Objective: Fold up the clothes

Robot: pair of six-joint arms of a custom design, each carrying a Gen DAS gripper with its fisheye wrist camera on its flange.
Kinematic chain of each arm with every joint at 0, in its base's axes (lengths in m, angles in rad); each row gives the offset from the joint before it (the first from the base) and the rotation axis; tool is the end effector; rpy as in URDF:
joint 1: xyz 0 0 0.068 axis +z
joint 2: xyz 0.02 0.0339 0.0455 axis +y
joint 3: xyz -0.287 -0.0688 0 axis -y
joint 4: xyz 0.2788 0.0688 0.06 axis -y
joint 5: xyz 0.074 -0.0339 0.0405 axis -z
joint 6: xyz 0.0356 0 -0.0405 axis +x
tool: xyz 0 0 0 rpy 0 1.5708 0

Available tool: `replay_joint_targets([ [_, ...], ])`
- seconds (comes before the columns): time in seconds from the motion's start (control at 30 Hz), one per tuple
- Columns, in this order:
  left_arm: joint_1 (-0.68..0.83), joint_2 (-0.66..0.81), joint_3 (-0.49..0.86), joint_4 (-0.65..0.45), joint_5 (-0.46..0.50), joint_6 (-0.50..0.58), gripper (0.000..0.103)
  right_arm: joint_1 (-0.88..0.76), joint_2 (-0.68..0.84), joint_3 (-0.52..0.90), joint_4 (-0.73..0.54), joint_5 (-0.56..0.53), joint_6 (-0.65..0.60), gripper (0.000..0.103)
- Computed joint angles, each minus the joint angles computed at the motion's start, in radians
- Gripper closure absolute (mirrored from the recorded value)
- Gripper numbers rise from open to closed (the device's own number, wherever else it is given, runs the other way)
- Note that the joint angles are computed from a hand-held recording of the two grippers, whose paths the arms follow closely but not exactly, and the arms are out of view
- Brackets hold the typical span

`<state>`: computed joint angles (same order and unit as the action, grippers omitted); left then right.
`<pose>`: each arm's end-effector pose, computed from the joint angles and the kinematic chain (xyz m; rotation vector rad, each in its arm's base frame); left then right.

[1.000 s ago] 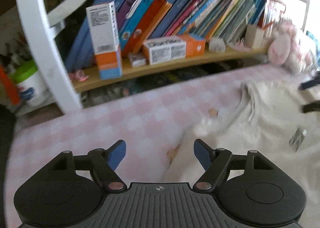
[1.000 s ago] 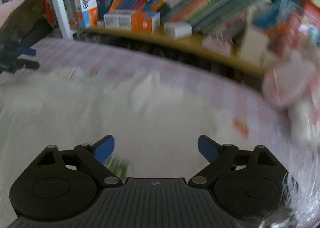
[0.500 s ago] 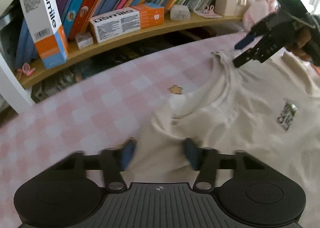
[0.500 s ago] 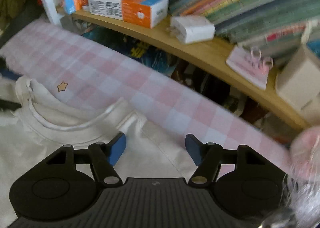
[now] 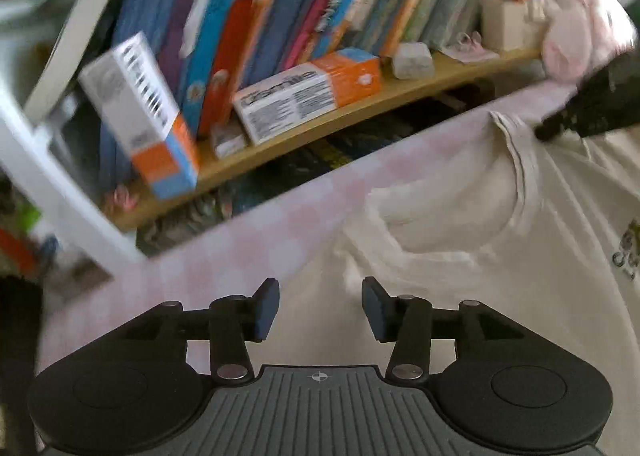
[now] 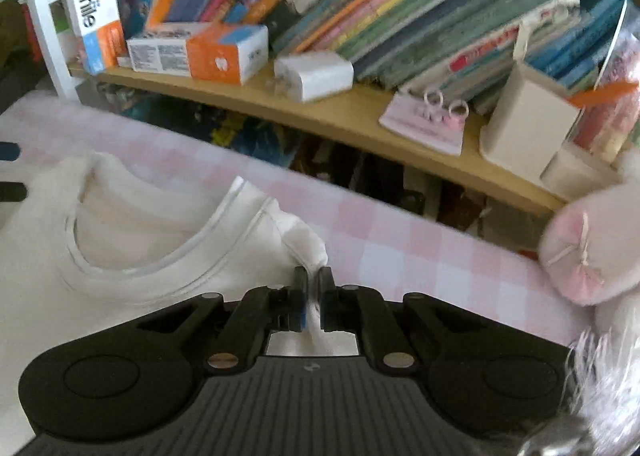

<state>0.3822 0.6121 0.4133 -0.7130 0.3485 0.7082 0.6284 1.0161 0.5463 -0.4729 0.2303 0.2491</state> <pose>0.1308 0.0395 0.1972 0.5332 2.3497 0.0645 0.1734 0.1160 0.1968 -0.3757 2.4512 0.0824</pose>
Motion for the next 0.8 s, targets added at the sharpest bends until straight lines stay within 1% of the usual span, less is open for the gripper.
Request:
replay_joint_targets([
  [0.03, 0.094, 0.022, 0.008, -0.015, 0.084, 0.052, 0.050, -0.005, -0.004, -0.006, 0.002, -0.001, 0.001, 0.097],
  [0.07, 0.161, 0.052, 0.016, -0.019, 0.145, 0.096, 0.050, -0.010, -0.009, -0.009, -0.001, -0.004, -0.002, 0.097],
  [0.1, 0.204, 0.087, 0.023, -0.011, 0.186, 0.127, 0.050, -0.016, -0.015, -0.010, -0.005, -0.008, -0.005, 0.097],
  [0.13, 0.214, 0.125, 0.027, 0.008, 0.202, 0.138, 0.050, -0.022, -0.020, -0.011, -0.010, -0.012, -0.009, 0.096],
  [0.17, 0.198, 0.164, 0.029, 0.038, 0.198, 0.130, 0.050, -0.038, -0.040, -0.014, -0.023, -0.028, -0.019, 0.094],
  [0.2, 0.184, 0.205, 0.032, 0.067, 0.195, 0.124, 0.050, -0.056, -0.062, -0.017, -0.030, -0.047, -0.027, 0.087],
  [0.23, 0.170, 0.245, 0.036, 0.094, 0.192, 0.119, 0.050, -0.074, -0.080, -0.019, -0.025, -0.064, -0.031, 0.075],
  [0.27, 0.150, 0.276, 0.038, 0.117, 0.180, 0.114, 0.050, -0.095, -0.098, -0.019, -0.022, -0.080, -0.034, 0.069],
  [0.3, 0.124, 0.299, 0.037, 0.136, 0.159, 0.111, 0.050, -0.115, -0.110, -0.016, -0.026, -0.093, -0.041, 0.066],
  [0.4, 0.071, 0.343, 0.025, 0.168, 0.100, 0.114, 0.050, -0.172, -0.081, 0.025, -0.068, -0.149, -0.104, 0.067],
  [0.47, 0.088, 0.353, 0.021, 0.167, 0.115, 0.127, 0.051, -0.193, -0.035, 0.049, -0.087, -0.184, -0.148, 0.067],
  [0.5, 0.107, 0.374, 0.030, 0.157, 0.134, 0.127, 0.055, -0.198, -0.009, 0.059, -0.097, -0.198, -0.165, 0.067],
  [0.53, 0.128, 0.403, 0.045, 0.144, 0.156, 0.121, 0.062, -0.196, 0.019, 0.068, -0.108, -0.202, -0.177, 0.069],
  [0.57, 0.140, 0.419, 0.055, 0.143, 0.159, 0.110, 0.087, -0.195, 0.026, 0.066, -0.109, -0.209, -0.178, 0.069],
  [0.6, 0.139, 0.416, 0.056, 0.156, 0.141, 0.098, 0.099, -0.198, 0.021, 0.059, -0.103, -0.220, -0.174, 0.072],
  [0.67, 0.127, 0.407, 0.055, 0.180, 0.099, 0.084, 0.099, -0.199, 0.013, 0.054, -0.105, -0.248, -0.158, 0.088],
  [0.7, 0.108, 0.397, 0.046, 0.205, 0.072, 0.080, 0.099, -0.192, 0.013, 0.054, -0.106, -0.252, -0.145, 0.097],
  [0.73, 0.086, 0.390, 0.037, 0.233, 0.045, 0.076, 0.099, -0.181, 0.014, 0.053, -0.104, -0.252, -0.127, 0.098],
  [0.8, 0.038, 0.405, 0.034, 0.299, -0.012, 0.048, 0.099, -0.134, 0.029, 0.049, -0.073, -0.181, -0.065, 0.098],
])
